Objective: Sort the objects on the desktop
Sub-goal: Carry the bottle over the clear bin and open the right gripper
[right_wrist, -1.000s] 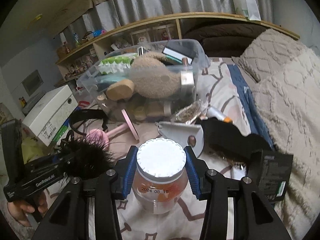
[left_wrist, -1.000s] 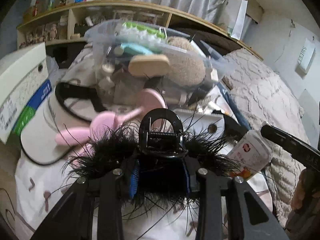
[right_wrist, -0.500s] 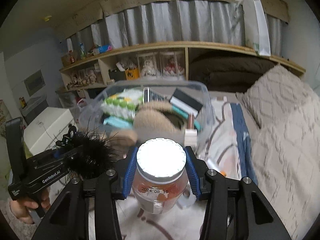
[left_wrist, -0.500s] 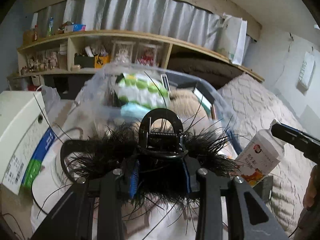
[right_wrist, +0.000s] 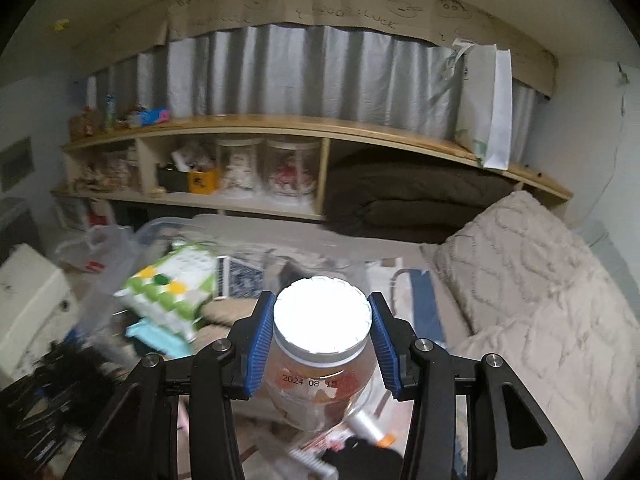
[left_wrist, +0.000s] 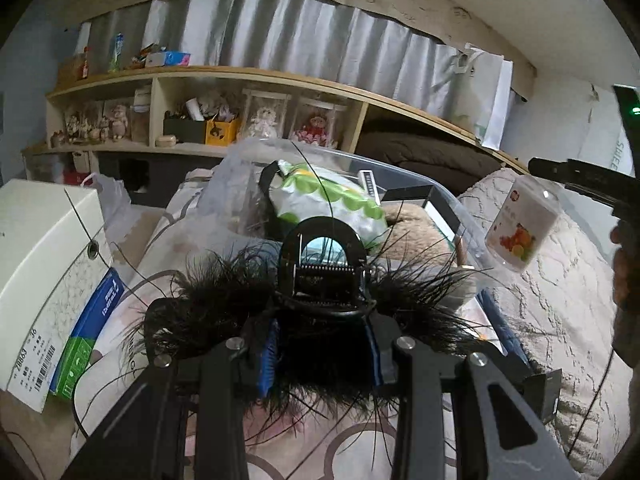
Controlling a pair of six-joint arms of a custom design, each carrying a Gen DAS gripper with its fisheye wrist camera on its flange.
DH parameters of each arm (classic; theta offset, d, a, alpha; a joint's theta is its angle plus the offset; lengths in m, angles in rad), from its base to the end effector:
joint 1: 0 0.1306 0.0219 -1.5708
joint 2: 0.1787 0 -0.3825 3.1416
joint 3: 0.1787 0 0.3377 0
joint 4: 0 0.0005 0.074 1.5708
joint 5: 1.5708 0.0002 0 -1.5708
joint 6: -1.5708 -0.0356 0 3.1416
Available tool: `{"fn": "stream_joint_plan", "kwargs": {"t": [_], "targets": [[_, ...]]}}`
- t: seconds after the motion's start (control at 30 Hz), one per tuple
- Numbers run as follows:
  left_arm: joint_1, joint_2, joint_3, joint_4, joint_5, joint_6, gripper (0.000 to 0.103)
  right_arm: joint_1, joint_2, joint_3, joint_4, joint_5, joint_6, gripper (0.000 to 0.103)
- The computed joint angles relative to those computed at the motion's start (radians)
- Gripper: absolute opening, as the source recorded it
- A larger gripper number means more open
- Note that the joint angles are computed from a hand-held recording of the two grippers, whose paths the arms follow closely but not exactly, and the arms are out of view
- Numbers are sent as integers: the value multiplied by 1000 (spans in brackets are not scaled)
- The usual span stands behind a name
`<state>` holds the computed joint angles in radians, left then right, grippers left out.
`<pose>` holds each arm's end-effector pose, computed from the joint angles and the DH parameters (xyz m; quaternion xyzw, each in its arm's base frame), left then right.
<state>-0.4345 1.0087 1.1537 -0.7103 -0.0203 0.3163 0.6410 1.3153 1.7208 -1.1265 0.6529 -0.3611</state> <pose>0.2771 -0.1284 0.4753 0.0469 0.8750 -0.1684 0.4515 0.3175 0.2092 0.5775 0.0105 0.8730 -0.0687 0.4828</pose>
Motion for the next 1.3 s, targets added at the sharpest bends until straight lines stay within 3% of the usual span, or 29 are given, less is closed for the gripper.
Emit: {"fn": "stream_joint_plan", "kwargs": {"t": [0.13, 0.27, 0.43, 0.53, 0.57, 0.63, 0.67, 0.77, 0.9, 0.97, 1.0, 1.03, 1.1, 1.3], "targets": [[22, -3, -14, 12, 27, 9, 35, -35, 56, 32, -8, -11, -2, 47], [43, -6, -16, 18, 51, 18, 35, -53, 142, 95, -97, -51, 13, 47], [57, -8, -15, 18, 64, 24, 35, -51, 222, 140, -155, 13, 64, 47], [61, -7, -12, 18, 68, 24, 35, -77, 237, 150, -146, -41, 38, 48], [61, -7, -13, 19, 67, 23, 35, -87, 235, 146, -131, -73, 20, 50], [64, -7, -14, 24, 71, 19, 35, -101, 232, 146, -110, -142, 3, 72], [66, -8, -16, 26, 76, 18, 35, -107, 234, 156, -112, -182, -1, 76], [65, -6, -20, 33, 85, 16, 35, -117, 242, 206, -149, -248, -6, 79], [63, 3, -23, 34, 92, 18, 35, -121, 195, 215, -142, -240, 10, 79], [62, 2, -24, 34, 91, 22, 35, -122, 164, 207, -130, -233, 21, 68], [64, 1, -24, 34, 92, 26, 35, -122, 153, 209, -152, -229, 21, 38], [68, 1, -23, 34, 96, 28, 35, -122, 142, 206, -179, -233, 11, 14], [74, 0, -20, 33, 101, 36, 35, -128, 110, 155, -181, -280, 2, 6], [65, -11, -20, 29, 89, 37, 35, -137, 139, 72, -187, -296, -20, 6]]}}
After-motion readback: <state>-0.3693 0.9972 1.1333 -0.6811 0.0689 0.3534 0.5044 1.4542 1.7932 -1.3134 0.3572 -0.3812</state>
